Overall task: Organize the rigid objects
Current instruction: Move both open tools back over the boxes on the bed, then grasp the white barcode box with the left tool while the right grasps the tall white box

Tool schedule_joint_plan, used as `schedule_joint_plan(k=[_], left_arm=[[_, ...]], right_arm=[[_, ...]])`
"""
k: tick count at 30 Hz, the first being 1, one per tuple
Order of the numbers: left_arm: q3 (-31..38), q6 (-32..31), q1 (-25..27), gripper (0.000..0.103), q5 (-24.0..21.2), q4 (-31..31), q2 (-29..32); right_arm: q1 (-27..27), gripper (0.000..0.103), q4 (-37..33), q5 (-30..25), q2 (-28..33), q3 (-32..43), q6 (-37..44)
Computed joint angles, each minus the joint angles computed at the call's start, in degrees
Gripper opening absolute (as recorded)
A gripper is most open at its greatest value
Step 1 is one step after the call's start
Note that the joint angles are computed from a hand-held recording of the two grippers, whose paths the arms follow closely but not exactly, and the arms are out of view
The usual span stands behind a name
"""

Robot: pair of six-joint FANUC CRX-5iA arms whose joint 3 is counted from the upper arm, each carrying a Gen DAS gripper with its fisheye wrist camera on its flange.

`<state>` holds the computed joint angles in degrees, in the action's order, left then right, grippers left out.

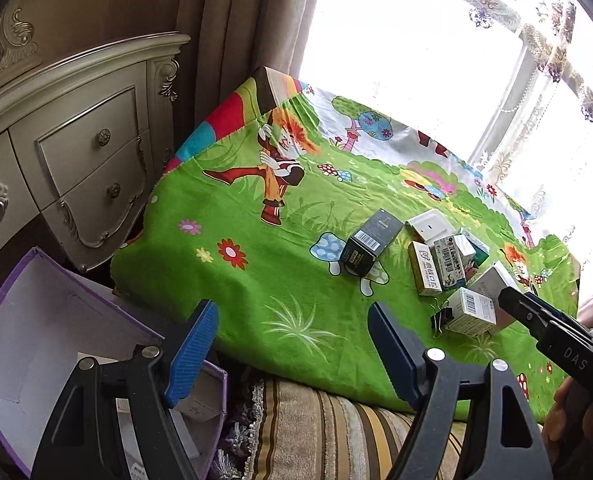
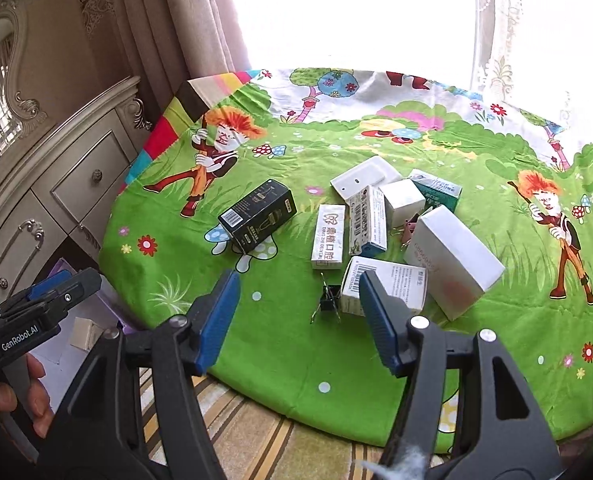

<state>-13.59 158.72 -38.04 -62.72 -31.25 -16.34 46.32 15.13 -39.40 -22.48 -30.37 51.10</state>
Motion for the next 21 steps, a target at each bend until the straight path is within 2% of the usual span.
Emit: schedule_joint_plan(k=[8,14,17,21], left_arm=[[3.2,-7.3,1.4,0.078,6.7,4.4,6.2],[5.1,-18.2,2.4,0.078,13.6,11.7,11.4],[6.2,-24.7,2.8,0.078,16.8,16.1,14.3],[7.5,-31.5,3.2,0.086,19.5,21.5,17.9]], right_arm=[[-8.1,0.07,-0.9,0.6,2.1,-0.1,-1.0],[-13.7,0.07,-3.4,1.1,4.7,0.5,-0.8],[-14.4,0.07,-4.1,1.6,5.8,0.6,1.1],[-13.9,0.07,-2.1,3.0,7.8,0.0,3.9]])
